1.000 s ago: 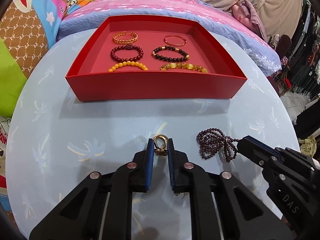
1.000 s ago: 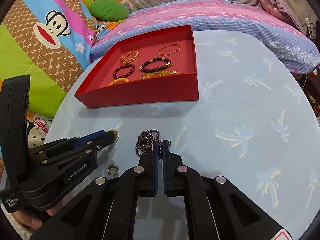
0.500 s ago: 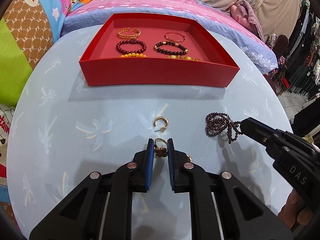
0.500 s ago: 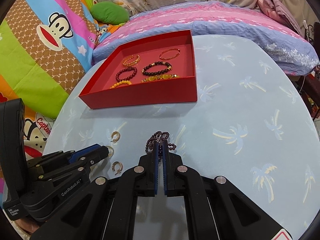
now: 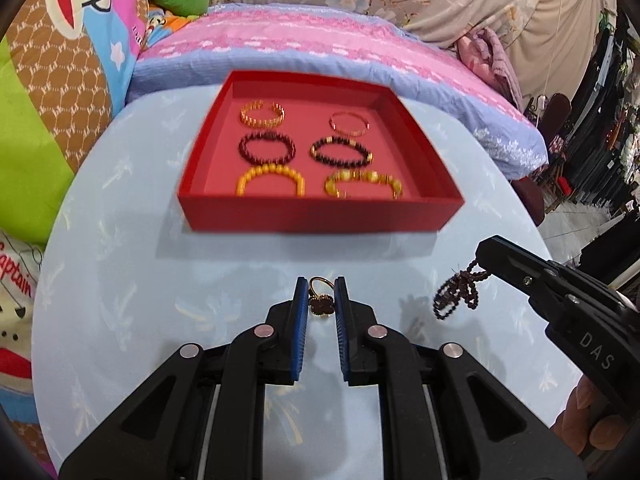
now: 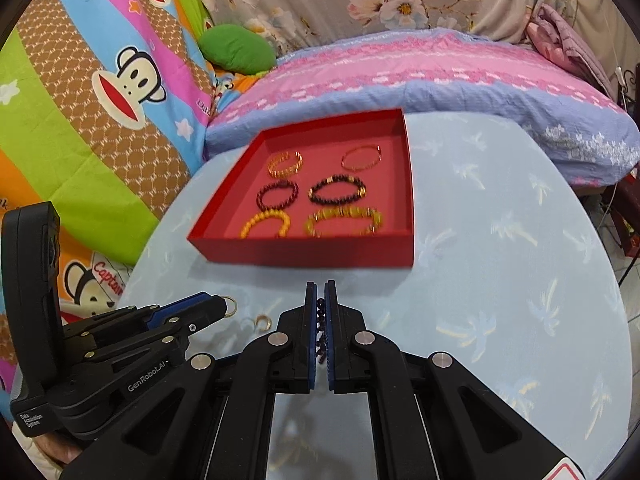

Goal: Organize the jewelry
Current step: 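Carry the ring and strand into the red box and open both tools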

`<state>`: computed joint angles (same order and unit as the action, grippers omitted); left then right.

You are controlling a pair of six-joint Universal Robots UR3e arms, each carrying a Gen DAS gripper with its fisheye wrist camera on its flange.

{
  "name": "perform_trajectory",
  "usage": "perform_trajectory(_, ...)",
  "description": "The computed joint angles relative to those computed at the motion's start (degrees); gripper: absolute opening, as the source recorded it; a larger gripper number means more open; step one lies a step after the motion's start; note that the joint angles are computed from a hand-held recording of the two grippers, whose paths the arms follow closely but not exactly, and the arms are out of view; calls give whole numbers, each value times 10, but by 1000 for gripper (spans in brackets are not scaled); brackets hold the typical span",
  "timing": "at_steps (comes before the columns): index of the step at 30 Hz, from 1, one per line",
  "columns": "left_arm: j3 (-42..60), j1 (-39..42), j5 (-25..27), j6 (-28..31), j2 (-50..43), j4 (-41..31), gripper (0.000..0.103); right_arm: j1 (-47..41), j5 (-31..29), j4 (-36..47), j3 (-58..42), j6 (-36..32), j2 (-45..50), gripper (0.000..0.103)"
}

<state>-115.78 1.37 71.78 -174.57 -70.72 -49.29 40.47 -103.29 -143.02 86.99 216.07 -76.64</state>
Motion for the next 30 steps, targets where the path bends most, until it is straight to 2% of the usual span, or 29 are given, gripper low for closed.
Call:
perform_trajectory(4, 77, -2, -3, -7, -57, 7, 13, -32, 18, 9, -55, -25, 19, 4)
perform_trajectory(10, 234, -20, 12, -17, -191, 22, 13, -86, 42, 54, -205, -79, 94, 4)
perform_trajectory(16, 426, -44, 36, -29, -352, -1, 13, -129, 71, 114, -379, -102, 205, 4)
perform_trajectory(20, 531, -55, 44, -29, -443, -27, 13, -151, 95, 149, -461, -104, 270, 4)
perform_trajectory(25, 598, -60, 50, -30, -511, -51, 13, -163, 111, 183, -534, -96, 335, 4)
perform_trajectory(30, 648, -62, 54, -30, -561, -78, 13, -164, 101, 224, -598, -97, 386, 4)
